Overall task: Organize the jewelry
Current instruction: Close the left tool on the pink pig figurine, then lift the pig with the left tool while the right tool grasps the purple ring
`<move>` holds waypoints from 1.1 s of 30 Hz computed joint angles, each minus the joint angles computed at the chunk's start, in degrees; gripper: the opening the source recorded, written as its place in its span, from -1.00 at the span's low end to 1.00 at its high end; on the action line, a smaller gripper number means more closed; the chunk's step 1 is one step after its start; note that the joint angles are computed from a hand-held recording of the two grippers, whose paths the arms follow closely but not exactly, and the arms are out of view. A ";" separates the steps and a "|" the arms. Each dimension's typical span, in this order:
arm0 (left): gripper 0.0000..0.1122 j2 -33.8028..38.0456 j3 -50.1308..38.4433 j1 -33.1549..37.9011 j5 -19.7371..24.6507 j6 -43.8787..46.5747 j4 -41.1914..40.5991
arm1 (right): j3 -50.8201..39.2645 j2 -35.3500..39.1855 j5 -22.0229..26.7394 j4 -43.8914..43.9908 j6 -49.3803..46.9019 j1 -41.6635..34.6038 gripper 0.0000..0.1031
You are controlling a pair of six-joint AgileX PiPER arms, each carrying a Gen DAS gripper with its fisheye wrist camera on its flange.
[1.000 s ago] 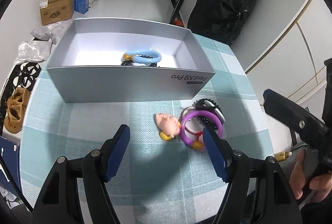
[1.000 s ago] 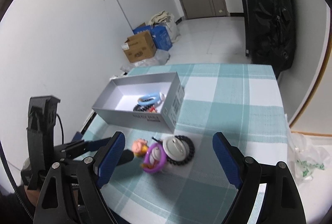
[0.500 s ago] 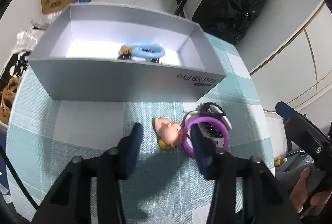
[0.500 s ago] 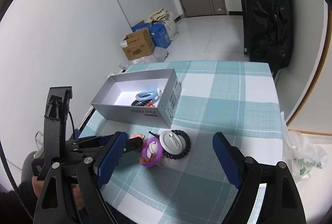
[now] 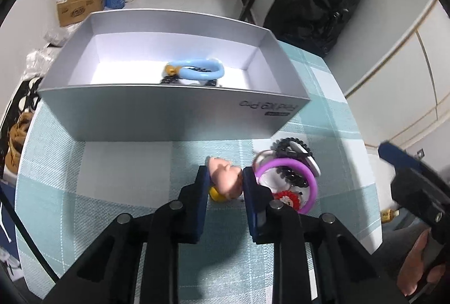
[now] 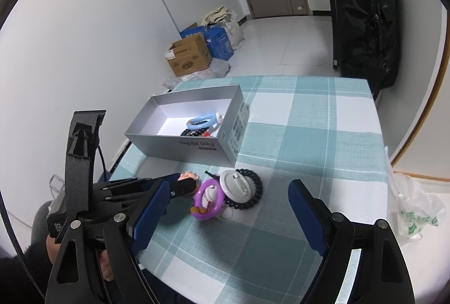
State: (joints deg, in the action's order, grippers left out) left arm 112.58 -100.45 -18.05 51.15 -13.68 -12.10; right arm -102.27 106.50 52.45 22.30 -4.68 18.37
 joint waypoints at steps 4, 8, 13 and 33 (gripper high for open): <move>-0.74 -1.77 1.20 0.56 -0.04 -0.36 -0.60 | 0.37 0.64 1.50 2.96 0.55 -1.00 0.67; -0.74 -3.41 2.80 0.70 -1.65 1.80 -1.64 | 1.76 0.45 1.41 4.49 1.52 -1.53 0.66; -0.74 -4.29 3.48 1.68 -1.86 3.43 -4.22 | 2.36 1.32 2.11 7.81 2.28 -2.08 0.48; -0.74 -7.94 6.09 5.38 -3.23 10.75 -11.78 | -3.09 7.81 4.22 2.52 8.89 1.89 -0.70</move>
State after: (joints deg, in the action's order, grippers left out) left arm 104.63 -94.36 -12.67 47.92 -2.94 -23.88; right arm -105.36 114.31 56.67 24.82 4.21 20.26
